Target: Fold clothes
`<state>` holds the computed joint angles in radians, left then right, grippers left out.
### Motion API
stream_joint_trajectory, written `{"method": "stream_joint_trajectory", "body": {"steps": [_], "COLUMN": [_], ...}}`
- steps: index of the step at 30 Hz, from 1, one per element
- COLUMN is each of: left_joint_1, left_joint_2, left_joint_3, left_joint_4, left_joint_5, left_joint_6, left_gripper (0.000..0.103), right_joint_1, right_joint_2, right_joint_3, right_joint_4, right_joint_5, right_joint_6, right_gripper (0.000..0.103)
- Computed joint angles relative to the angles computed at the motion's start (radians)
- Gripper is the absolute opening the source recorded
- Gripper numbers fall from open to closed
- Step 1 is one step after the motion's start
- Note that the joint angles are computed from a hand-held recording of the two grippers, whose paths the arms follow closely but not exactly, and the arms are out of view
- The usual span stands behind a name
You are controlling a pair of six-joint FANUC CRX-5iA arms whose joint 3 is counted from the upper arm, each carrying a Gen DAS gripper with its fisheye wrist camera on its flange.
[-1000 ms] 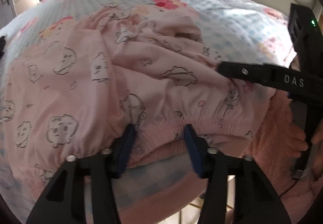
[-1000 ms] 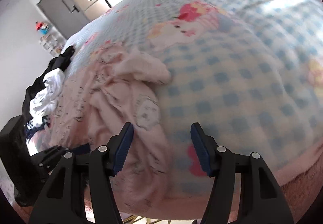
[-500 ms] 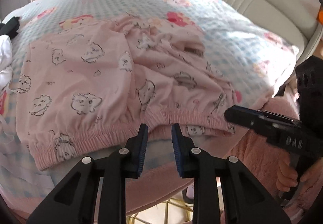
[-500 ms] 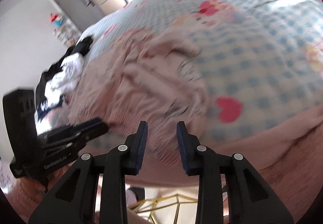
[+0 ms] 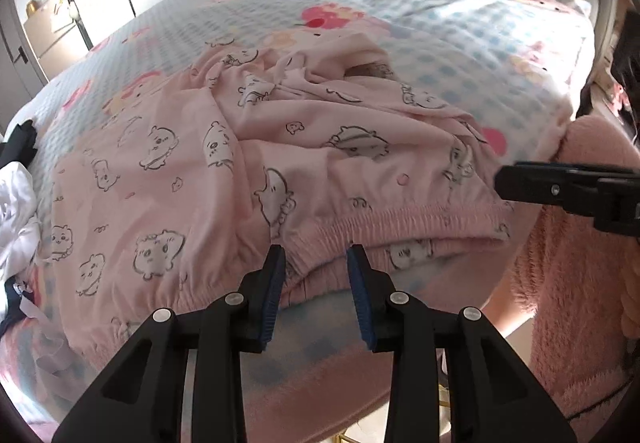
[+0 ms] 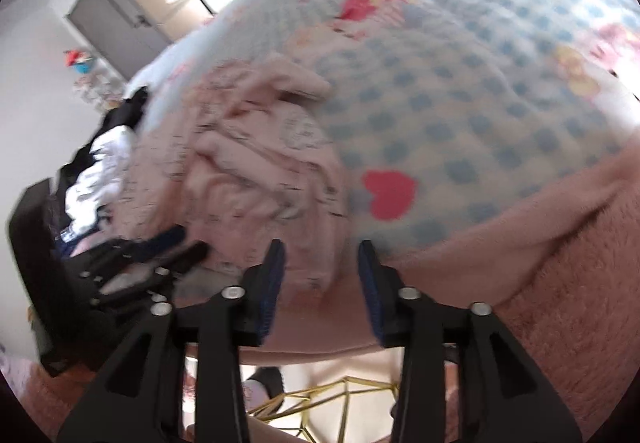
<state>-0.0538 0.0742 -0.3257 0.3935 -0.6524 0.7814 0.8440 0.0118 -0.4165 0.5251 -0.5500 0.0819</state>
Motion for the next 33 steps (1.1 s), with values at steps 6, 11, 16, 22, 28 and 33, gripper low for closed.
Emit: {"method": "stream_joint_trajectory", "body": {"steps": [6, 11, 16, 22, 28, 33], "left_joint_1": [-0.019, -0.025, -0.013, 0.015, 0.068, 0.080], "left_joint_2": [0.019, 0.020, -0.037, -0.070, -0.010, -0.032], "left_joint_3": [0.057, 0.030, -0.059, -0.104, -0.055, -0.107], "left_joint_4": [-0.166, -0.070, 0.059, 0.139, 0.108, 0.348], "left_joint_5": [-0.013, 0.051, 0.114, 0.073, -0.050, -0.063], "left_joint_6": [0.153, 0.087, -0.008, -0.084, 0.055, -0.111], "left_gripper": [0.034, 0.015, 0.004, 0.002, 0.001, 0.038], "right_joint_1": [0.008, 0.000, -0.006, -0.014, 0.002, 0.001], "right_joint_2": [0.082, 0.055, 0.016, 0.046, 0.145, 0.075], "right_joint_3": [0.119, 0.070, 0.007, 0.018, 0.178, 0.091], "right_joint_4": [-0.130, -0.068, 0.022, 0.143, -0.098, -0.059], "right_joint_5": [-0.097, -0.046, 0.009, 0.058, -0.160, -0.077], "right_joint_6": [0.185, 0.099, -0.004, -0.031, 0.229, 0.138], "right_gripper": [0.046, 0.045, 0.046, 0.046, 0.046, 0.046]}}
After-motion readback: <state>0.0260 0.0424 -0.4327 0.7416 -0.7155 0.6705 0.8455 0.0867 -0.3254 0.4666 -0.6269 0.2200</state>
